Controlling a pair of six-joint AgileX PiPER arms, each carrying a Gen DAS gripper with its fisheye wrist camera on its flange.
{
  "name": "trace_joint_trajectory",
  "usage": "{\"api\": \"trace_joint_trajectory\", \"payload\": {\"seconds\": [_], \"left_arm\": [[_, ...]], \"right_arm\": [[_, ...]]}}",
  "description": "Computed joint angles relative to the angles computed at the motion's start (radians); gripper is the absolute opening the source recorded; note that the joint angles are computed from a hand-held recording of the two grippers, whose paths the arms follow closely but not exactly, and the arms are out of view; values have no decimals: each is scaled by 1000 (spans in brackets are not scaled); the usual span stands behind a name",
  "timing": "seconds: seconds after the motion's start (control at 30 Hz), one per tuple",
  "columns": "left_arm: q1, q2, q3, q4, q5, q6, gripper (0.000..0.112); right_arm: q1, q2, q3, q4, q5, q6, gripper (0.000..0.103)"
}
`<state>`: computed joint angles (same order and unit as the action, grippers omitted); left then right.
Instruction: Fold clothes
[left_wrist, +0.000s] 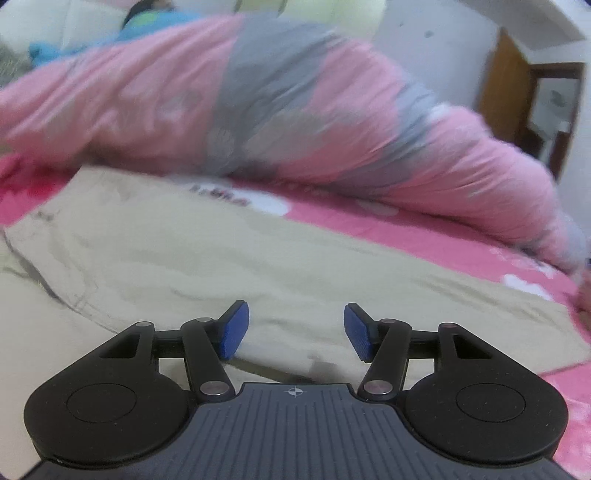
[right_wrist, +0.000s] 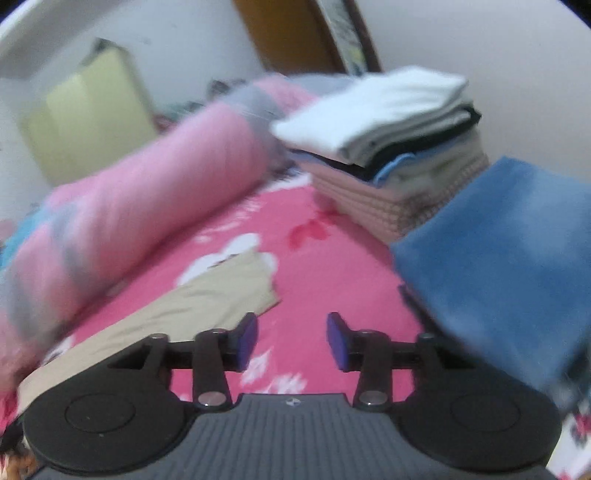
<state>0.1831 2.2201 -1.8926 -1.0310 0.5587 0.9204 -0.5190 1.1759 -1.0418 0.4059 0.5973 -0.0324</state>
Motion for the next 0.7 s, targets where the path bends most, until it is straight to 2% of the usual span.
{"api": "trace_joint_trajectory", "payload": {"seconds": [0.1, 0.17, 0.27, 0.3, 0.37, 0.47, 0.63, 0.7], "left_arm": [[12, -143, 162, -79, 93, 117, 58], [26, -237, 271, -122, 178, 202, 58], [46, -349, 409, -156, 313, 331, 65], [49, -377, 446, -155, 351, 370, 70], [36, -437, 535, -148, 403, 471, 72], [-36, -528, 689, -154, 335, 651, 72], [-165, -524, 744, -112, 223, 701, 72], [-210, -513, 745, -85, 165, 693, 69]], "right_arm": [[-5, -116, 110, 78, 22, -72, 49], [32, -158, 173, 55, 23, -19, 50], [153, -180, 277, -55, -35, 119, 50], [204, -188, 309, -108, -65, 183, 51], [278, -206, 371, -181, -132, 281, 57], [325, -219, 435, -223, -221, 379, 63], [245, -216, 487, 96, -256, 123, 63], [230, -243, 514, 162, -261, 51, 64]]}}
